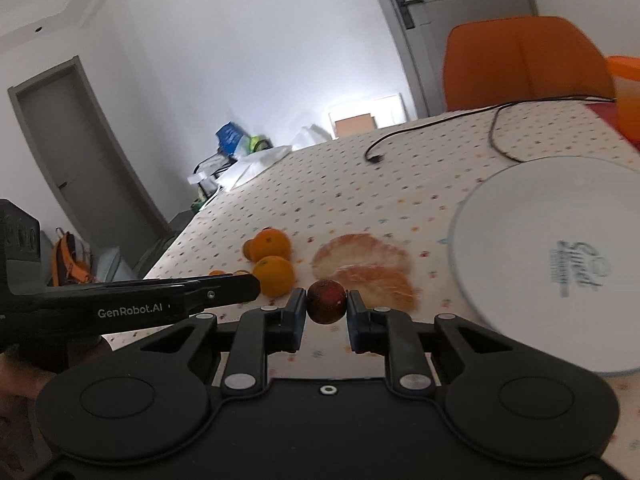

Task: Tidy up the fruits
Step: 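Carry the small orange with left gripper while right gripper drops the plum onto the plate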

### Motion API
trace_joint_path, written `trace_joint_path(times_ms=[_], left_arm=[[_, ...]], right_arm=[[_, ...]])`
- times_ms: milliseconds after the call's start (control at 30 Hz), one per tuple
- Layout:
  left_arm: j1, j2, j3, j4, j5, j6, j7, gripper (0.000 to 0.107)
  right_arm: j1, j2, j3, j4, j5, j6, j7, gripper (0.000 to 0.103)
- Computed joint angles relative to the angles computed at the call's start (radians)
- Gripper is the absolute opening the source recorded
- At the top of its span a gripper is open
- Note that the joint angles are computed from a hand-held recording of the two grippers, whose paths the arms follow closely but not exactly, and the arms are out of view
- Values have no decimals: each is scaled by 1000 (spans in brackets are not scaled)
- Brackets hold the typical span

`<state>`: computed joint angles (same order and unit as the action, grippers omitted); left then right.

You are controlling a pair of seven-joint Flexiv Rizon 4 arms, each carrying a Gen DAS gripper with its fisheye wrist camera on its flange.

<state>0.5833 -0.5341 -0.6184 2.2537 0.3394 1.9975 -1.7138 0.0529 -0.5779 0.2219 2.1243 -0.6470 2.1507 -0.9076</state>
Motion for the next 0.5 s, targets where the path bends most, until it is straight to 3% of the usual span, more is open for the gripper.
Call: trace_joint_path(times_ms=[500], left_arm=[[-91,-18,-24,-64,-26,-45,82,27]], right_arm=[[48,52,-73,80,212,77,-96,20]])
